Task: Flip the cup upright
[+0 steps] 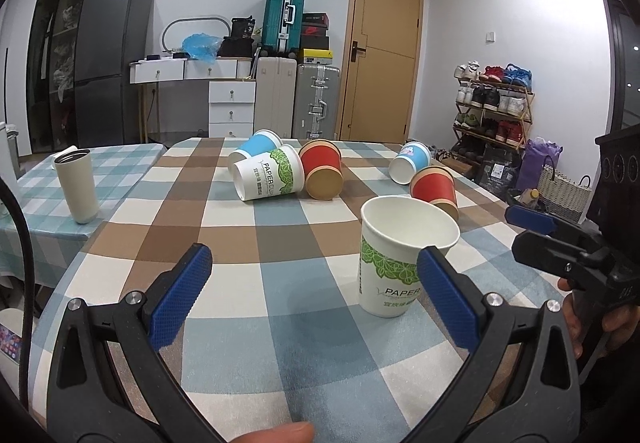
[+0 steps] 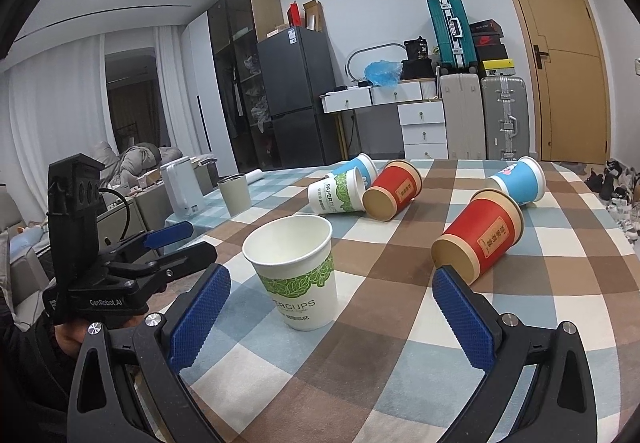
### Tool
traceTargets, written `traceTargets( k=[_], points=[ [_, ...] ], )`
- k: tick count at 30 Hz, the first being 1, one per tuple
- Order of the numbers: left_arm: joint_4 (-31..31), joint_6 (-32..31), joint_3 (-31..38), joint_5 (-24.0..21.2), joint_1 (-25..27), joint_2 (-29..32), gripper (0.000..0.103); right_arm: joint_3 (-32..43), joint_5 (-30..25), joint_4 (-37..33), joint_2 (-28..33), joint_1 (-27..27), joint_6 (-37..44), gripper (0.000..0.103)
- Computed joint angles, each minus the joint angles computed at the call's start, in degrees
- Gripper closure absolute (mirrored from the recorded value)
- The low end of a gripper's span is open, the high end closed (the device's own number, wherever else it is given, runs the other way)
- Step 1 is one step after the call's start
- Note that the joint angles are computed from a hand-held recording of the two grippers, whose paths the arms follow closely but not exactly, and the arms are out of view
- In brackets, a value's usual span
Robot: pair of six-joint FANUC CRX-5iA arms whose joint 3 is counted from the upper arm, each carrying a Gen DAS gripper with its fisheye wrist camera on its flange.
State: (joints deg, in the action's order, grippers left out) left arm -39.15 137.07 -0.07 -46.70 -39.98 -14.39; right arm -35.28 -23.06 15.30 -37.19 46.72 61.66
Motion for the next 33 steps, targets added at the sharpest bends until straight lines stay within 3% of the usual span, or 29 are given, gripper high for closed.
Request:
traceTargets(
  k=[33],
  points=[
    [0.35,0.5,-0.73,0.78,0.16,0.08,0.001,-0.22,-0.22,0.07,0.15,0.8,1.0,0.0]
  ],
)
